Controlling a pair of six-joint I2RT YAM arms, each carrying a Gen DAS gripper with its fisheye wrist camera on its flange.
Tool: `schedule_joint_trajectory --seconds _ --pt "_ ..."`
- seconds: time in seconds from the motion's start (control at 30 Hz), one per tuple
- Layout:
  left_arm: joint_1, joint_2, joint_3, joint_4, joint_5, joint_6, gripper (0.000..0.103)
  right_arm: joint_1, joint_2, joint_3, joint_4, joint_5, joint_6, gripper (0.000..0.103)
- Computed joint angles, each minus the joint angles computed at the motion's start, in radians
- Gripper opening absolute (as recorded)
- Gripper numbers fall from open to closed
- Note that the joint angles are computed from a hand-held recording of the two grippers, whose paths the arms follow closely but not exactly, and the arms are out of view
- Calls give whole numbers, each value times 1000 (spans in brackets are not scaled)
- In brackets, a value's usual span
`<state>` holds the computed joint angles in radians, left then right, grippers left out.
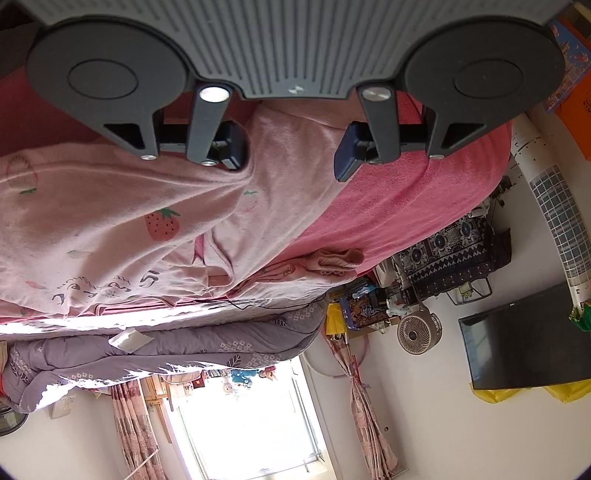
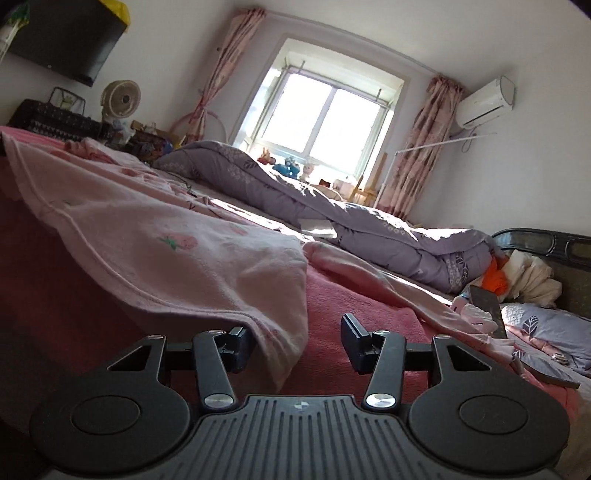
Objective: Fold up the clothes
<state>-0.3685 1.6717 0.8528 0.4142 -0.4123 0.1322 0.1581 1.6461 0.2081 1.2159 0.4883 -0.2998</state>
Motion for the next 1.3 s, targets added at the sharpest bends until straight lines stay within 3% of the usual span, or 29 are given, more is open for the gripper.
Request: schedule_joint_trajectory --seconds 0.07,0.13,0.17,0.2,0.33,0.43,0.53,0.63,0.8,0.97,1.07,1.1,1.2,1.3 --pt "-2 14 4 -9 6 6 57 10 -22 33 -111 0 54 45" --pt "-5 32 10 -13 7 13 53 2 -76 56 -221 -7 106 20" --pt "-4 38 5 2 13 19 50 -5 -110 57 -249 5 111 15" --pt "-1 34 -1 14 24 22 41 -11 -165 53 -273 36 116 9" --pt "11 -29 -30 59 61 55 37 -85 -479 31 -357 58 49 9" --pt "-3 -94 -71 84 54 99 36 -98 -593 33 -419 63 -31 10" --pt "-6 -109 -96 53 56 145 37 -113 -563 7 -453 68 -41 10" --pt "7 -90 -86 -39 97 147 37 -155 -476 -22 -495 38 30 10" --pt "-8 -68 -96 -42 71 168 37 -132 -359 -50 -428 52 66 10" --pt "-12 -52 -90 -110 76 195 42 -183 -361 -69 -462 -77 81 21" --pt "11 -51 -94 -182 75 205 47 -245 -464 -84 -569 -203 89 47" --pt "25 -58 -97 -204 88 203 47 -283 -523 -91 -629 -261 100 60" --pt "93 -124 -102 -283 160 170 48 -433 -725 -101 -826 -447 155 65" --pt "190 -212 -53 -365 269 57 47 -575 -877 -73 -996 -583 230 67"
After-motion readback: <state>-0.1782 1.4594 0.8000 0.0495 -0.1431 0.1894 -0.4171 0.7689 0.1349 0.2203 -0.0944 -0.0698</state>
